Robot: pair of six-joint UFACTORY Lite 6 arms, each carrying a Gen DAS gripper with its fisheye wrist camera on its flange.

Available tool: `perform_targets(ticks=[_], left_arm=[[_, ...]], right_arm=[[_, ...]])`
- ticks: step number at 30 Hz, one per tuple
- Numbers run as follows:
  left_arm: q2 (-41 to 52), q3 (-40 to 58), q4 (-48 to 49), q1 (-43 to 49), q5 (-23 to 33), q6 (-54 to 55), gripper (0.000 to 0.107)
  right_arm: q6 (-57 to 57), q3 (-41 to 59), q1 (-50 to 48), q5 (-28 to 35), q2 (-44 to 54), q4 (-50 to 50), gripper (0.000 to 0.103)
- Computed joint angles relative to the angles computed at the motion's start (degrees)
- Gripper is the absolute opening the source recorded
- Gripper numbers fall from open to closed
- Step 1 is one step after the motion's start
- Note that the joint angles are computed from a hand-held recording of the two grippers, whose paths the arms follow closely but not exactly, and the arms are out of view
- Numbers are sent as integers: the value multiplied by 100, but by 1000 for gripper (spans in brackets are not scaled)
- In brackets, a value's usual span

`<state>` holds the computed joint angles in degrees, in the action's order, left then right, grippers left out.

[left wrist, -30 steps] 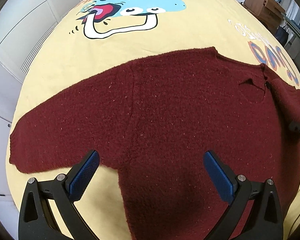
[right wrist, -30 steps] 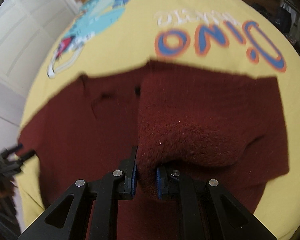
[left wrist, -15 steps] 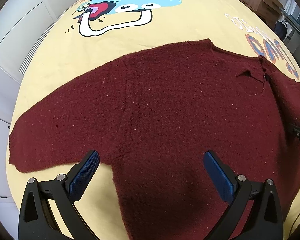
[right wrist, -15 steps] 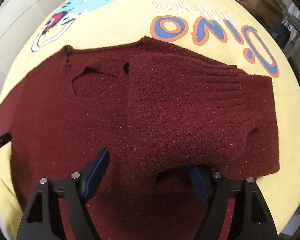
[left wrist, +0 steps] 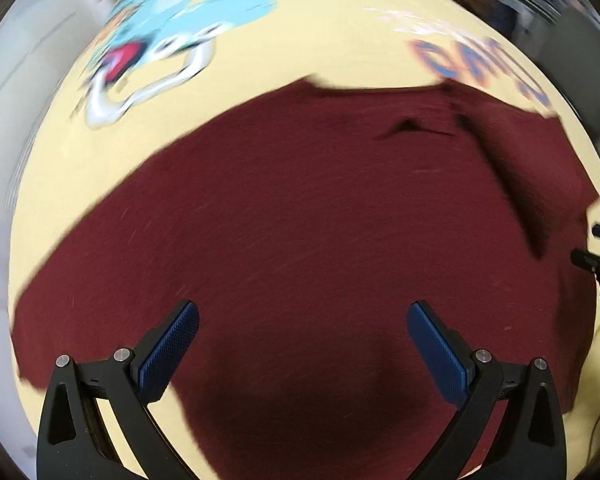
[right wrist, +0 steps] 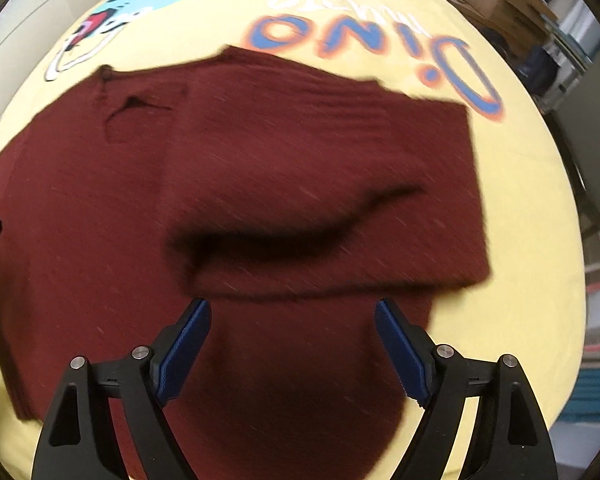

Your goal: Fold small clothes

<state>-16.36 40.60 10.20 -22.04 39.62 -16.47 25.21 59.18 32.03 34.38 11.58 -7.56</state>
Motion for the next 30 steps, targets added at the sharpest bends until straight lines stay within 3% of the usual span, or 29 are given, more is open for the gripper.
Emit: perform_targets(ticks=[10,20,23,25,27,29,30], left_arm=[[2818,2979,714,-2470,26,-964,102],[5377,5343,842,-2954,438,-564,102],[6057,6066,515,-2867,690,-262,80],[6580,6642,245,-2749,1022,-46,58],[6717,6755,19,-2621,1013,128,49],[6686,6723,59,-2533,910,153,32],[6595,6636,105,-2462,846,110,18]], right_arm=[[-322,-1231,-953,-198,-1060,150,85],[-855,-1552,-1607,-183,-1447,493,85],[-1130,-1674,-1842,-228,-1507,657,85],[-1194,-1672,-1905,-262,-1445,706,85],[-1260,-1725,-1959,-304,-1437,767,85],[-1313,-1745,-1996,-365,-1378,820,85],[-1336,-1683,-2014,-426,-1245,844,85]])
